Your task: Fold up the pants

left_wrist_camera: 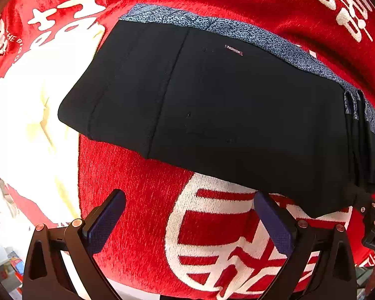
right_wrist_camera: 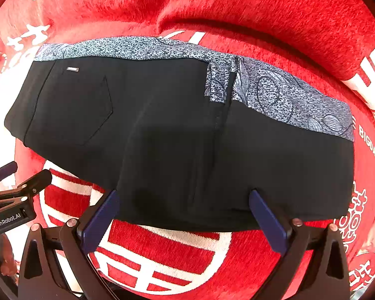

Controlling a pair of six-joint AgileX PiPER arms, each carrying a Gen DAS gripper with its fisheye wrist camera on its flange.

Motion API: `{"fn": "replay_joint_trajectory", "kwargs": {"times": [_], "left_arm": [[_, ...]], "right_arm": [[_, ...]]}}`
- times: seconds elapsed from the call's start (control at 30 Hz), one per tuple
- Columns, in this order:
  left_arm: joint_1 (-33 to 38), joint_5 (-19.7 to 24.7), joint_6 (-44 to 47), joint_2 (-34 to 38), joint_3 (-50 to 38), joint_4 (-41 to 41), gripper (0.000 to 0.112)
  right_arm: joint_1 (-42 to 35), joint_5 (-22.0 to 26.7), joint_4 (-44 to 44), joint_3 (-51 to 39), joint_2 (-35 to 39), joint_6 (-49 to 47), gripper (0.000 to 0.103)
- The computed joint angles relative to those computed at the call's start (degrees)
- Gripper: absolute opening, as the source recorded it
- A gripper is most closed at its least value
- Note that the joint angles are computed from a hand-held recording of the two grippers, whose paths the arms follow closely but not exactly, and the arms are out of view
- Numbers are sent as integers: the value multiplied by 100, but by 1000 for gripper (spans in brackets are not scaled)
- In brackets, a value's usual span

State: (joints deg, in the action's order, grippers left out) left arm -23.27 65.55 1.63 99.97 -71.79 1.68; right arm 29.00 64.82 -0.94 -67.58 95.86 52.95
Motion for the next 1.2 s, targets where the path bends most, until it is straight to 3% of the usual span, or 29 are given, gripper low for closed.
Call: {"fn": "replay_joint_trajectory", "kwargs": {"times": [0.3,0.6,0.8,0.93,1.03,1.2], "left_arm": [[94,29,38,120,-191,-140,103],[927,9,765,416,-536,-1095,103],[1641,-3,1330,723,-799,-1916,103],[1920,-155,1472,767,-764,-2075,103],[2106,-273,1564,806,-670,-2162,103],[2568,-370,2121,992,-635,-2974,103]], "right_arm": [[-7,7,4,-54,41,7,103],[-172,-388,114,-4,-119,-93,103],[-599,-1640,1014,1052,-508,-381,103],[-622,-2153,1039,1539,-823,-338,103],[-522,-2135,1002,1550,-849,-507,103],[-242,-1687,523,1072,-444,-375,103]]}}
